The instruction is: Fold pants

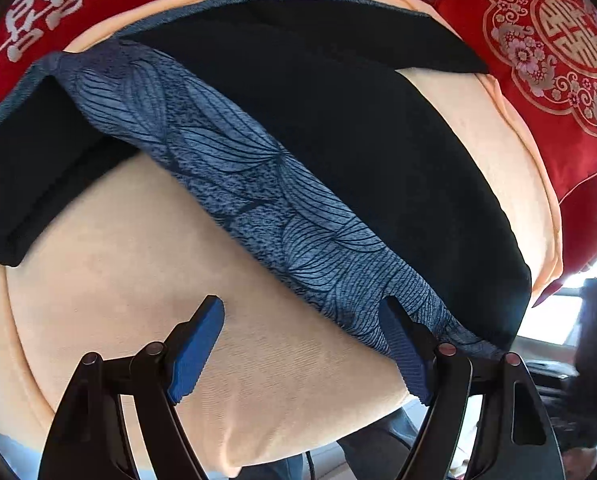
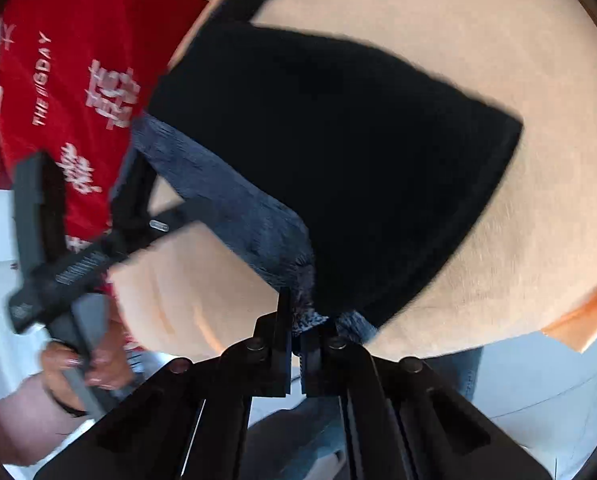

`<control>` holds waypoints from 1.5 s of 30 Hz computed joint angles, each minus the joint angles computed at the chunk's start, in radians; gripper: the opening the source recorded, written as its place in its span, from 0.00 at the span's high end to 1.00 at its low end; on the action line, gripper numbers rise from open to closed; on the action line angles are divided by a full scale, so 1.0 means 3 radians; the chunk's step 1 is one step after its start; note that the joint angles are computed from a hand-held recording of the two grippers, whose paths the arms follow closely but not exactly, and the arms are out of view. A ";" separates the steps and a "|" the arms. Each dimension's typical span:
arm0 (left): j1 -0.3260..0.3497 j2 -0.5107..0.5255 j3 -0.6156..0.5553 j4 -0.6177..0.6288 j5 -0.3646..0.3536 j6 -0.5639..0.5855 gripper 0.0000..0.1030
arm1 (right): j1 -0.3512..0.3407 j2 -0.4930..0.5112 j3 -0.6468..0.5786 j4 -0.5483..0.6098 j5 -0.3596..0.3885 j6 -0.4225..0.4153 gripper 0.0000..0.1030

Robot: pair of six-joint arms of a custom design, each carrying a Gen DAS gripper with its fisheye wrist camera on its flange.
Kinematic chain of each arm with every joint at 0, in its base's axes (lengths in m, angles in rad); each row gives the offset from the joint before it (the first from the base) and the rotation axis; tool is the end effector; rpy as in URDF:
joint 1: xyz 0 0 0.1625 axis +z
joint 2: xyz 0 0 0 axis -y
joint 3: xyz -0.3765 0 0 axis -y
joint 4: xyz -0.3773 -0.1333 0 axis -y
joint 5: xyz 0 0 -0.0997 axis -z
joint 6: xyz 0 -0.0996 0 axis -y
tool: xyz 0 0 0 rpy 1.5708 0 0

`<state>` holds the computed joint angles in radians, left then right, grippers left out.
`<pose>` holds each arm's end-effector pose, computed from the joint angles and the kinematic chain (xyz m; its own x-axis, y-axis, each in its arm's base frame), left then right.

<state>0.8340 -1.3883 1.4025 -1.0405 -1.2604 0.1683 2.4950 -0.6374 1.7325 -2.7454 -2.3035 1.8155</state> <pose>-0.2024 -0.4668 0.3946 -0.4942 0.8524 -0.1708 0.6670 0.4978 0.5544 0.5036 -0.2966 -0.0147 -0.6531 0.7187 -0.2386 0.6684 0.3991 -0.6277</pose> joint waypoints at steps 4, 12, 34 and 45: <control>-0.0068 0.0040 -0.0160 -0.0111 0.0008 -0.0161 0.22 | 0.0025 -0.0336 0.0031 0.0082 -0.0206 -0.0312 0.98; -0.0170 0.0352 -0.0615 -0.0422 0.0325 -0.0299 0.22 | -0.0198 -0.1413 0.0158 0.1073 -0.0519 -0.0972 0.98; -0.0128 0.1138 -0.0404 -0.1345 0.1116 -0.0495 0.22 | -0.0867 -0.2136 0.0167 0.3197 -0.0469 -0.0797 0.42; -0.0046 0.1401 -0.0464 -0.1703 0.1172 -0.0634 0.06 | -0.1324 -0.2086 0.0491 0.2578 -0.0379 -0.1481 0.77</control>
